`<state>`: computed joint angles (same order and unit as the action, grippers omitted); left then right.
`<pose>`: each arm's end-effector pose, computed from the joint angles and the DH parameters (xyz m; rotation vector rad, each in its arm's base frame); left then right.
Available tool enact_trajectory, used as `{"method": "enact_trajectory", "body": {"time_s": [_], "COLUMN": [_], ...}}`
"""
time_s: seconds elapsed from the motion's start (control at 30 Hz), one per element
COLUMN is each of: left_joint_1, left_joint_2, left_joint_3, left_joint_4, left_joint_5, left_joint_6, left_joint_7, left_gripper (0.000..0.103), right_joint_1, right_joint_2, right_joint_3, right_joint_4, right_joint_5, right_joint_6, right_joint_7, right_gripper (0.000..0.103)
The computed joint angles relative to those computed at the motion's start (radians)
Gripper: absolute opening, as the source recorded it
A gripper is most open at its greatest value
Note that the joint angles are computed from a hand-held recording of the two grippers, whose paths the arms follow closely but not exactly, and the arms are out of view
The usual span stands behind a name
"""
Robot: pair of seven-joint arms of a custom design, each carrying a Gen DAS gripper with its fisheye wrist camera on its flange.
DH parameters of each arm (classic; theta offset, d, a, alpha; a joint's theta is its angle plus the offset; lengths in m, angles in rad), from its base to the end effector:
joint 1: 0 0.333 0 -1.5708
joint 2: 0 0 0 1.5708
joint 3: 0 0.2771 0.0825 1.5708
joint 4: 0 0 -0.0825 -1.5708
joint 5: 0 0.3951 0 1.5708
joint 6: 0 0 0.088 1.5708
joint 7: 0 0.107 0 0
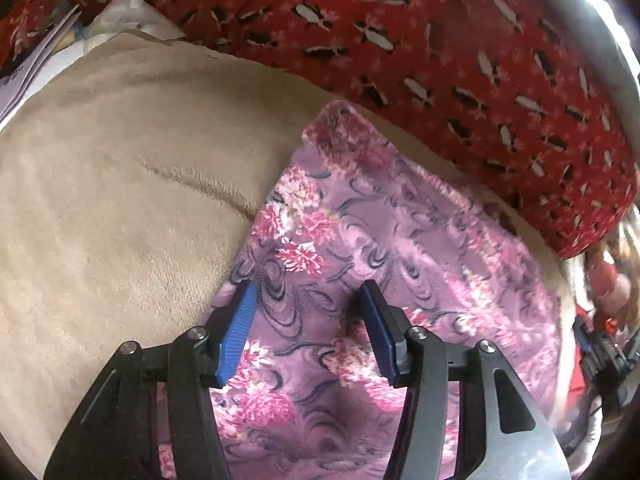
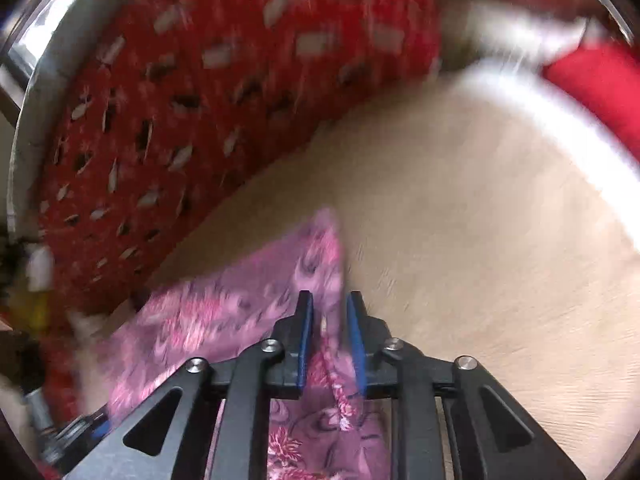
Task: Fold small clothes
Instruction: 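Release the shirt with the left gripper while the right gripper folds its edge over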
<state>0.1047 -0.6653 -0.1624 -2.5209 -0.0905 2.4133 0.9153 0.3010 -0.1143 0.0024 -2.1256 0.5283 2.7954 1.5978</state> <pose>0.4282 -0.0295 0.5222 -2.5116 1.2391 -0.7039 0.5587 0.1504 0.5045 -1.5044 1.7486 -0.1807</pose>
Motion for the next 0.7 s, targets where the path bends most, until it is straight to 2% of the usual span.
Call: {"method": "enact_trajectory", "body": {"time_s": [0.03, 0.07, 0.1, 0.13, 0.17, 0.23, 0.33, 0.43, 0.5, 0.53, 0.57, 0.63, 0.7], "left_joint_1": [-0.009, -0.014, -0.013, -0.013, -0.013, -0.017, -0.022, -0.021, -0.024, -0.028, -0.040, -0.046, -0.026], "left_joint_2": [-0.010, -0.010, -0.009, -0.009, -0.009, -0.010, -0.016, -0.015, -0.021, -0.028, -0.039, -0.050, -0.040], "left_joint_3": [0.010, 0.016, 0.015, 0.014, 0.013, 0.019, 0.029, 0.034, 0.040, 0.045, 0.058, 0.061, 0.029], "left_joint_4": [-0.012, -0.012, -0.012, -0.016, -0.016, -0.019, -0.029, -0.032, -0.037, -0.042, -0.050, -0.058, -0.044], "left_joint_5": [-0.014, -0.024, -0.025, -0.026, -0.028, -0.036, -0.053, -0.068, -0.083, -0.096, -0.118, -0.138, -0.106], "left_joint_6": [0.016, 0.018, 0.016, 0.018, 0.018, 0.021, 0.028, 0.038, 0.044, 0.051, 0.069, 0.090, 0.076], "left_joint_7": [0.008, 0.013, 0.015, 0.017, 0.019, 0.030, 0.049, 0.059, 0.068, 0.072, 0.084, 0.102, 0.103], "left_gripper": [0.052, 0.052, 0.052, 0.052, 0.052, 0.052, 0.052, 0.052, 0.052, 0.052, 0.052, 0.052, 0.053], "right_joint_1": [0.025, 0.073, 0.085, 0.070, 0.073, 0.074, 0.070, 0.082, 0.076, 0.073, 0.076, 0.066, 0.060], "right_joint_2": [-0.007, 0.003, 0.026, 0.048, 0.084, 0.142, 0.244, 0.312, 0.313, 0.323, 0.321, 0.330, 0.373], "right_joint_3": [-0.010, -0.030, -0.036, -0.009, 0.015, 0.062, 0.107, 0.124, 0.134, 0.144, 0.150, 0.158, 0.156], "right_joint_4": [0.008, 0.052, 0.105, 0.148, 0.203, 0.278, 0.402, 0.474, 0.467, 0.477, 0.471, 0.472, 0.513], "right_joint_5": [0.119, 0.229, 0.268, 0.274, 0.258, 0.183, 0.032, -0.176, -0.250, -0.264, -0.291, -0.264, -0.261], "right_joint_6": [0.005, -0.045, -0.138, -0.202, -0.260, -0.306, -0.388, -0.415, -0.426, -0.431, -0.402, -0.340, -0.358], "right_joint_7": [-0.124, -0.262, -0.329, -0.363, -0.401, -0.434, -0.410, -0.348, -0.354, -0.383, -0.403, -0.393, -0.330], "right_gripper": [0.024, 0.033, 0.038, 0.039, 0.039, 0.037, 0.037, 0.037, 0.024, 0.004, 0.004, 0.004, 0.004]}}
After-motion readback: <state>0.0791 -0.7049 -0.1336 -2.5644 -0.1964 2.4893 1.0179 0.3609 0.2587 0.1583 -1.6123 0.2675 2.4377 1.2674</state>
